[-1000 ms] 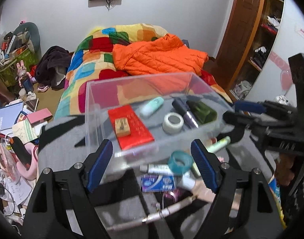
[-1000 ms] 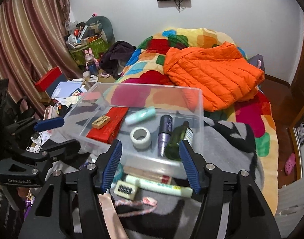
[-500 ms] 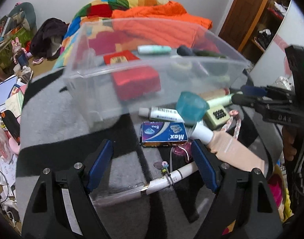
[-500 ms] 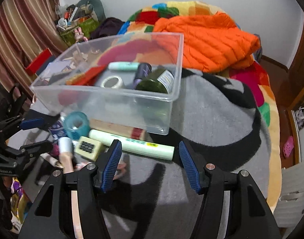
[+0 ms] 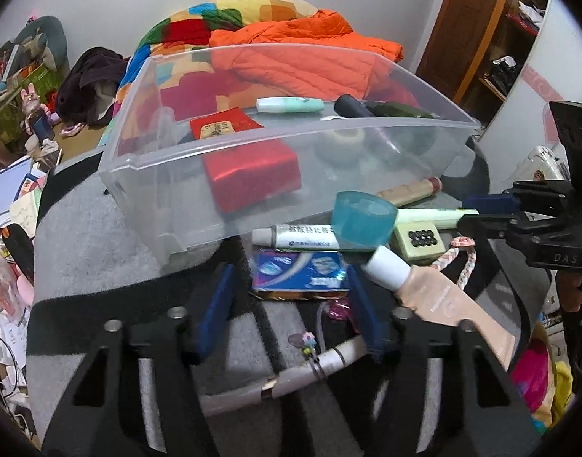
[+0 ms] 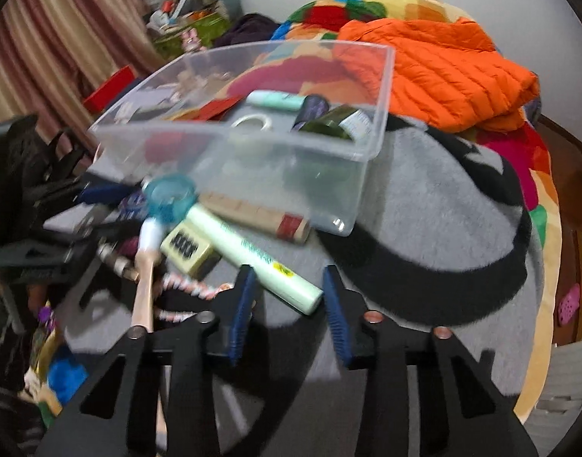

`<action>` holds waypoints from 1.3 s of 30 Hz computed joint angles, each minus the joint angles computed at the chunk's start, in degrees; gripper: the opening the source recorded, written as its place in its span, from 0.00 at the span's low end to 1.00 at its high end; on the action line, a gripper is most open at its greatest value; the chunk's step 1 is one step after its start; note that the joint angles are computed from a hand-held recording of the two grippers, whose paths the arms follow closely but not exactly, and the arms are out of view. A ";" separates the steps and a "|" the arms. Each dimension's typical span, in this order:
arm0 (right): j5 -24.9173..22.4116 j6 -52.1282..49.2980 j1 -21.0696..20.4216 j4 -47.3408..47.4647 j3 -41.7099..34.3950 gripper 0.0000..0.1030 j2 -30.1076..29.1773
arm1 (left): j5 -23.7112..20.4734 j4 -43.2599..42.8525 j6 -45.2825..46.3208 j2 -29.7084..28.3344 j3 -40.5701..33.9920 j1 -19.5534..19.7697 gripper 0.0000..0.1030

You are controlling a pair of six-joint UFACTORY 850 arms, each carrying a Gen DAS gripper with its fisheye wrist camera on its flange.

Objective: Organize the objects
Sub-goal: 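Grasp the blue Max box with the left gripper while the right grasps the pale green stick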

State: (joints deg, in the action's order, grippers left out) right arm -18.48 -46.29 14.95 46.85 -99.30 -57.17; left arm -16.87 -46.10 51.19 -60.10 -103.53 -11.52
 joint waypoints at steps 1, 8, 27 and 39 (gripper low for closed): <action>0.17 0.34 0.09 -0.60 0.59 0.27 0.47 | 0.08 -2.08 2.26 0.44 0.85 0.07 0.46; 3.19 8.52 1.71 -11.24 -1.54 0.27 -0.31 | 1.42 -8.41 9.46 2.89 5.29 0.47 0.46; 1.47 16.24 3.10 -24.24 1.41 0.17 1.66 | 5.72 -8.10 11.29 2.80 5.93 -0.55 0.46; 2.17 24.88 4.38 -32.29 -3.57 0.19 -1.61 | 7.06 -33.83 33.53 6.76 10.99 0.43 0.46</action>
State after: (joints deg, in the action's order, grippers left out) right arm -16.31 -21.41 19.32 14.56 -102.86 -58.78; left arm -9.81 -79.93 84.72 -53.34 -92.54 -11.10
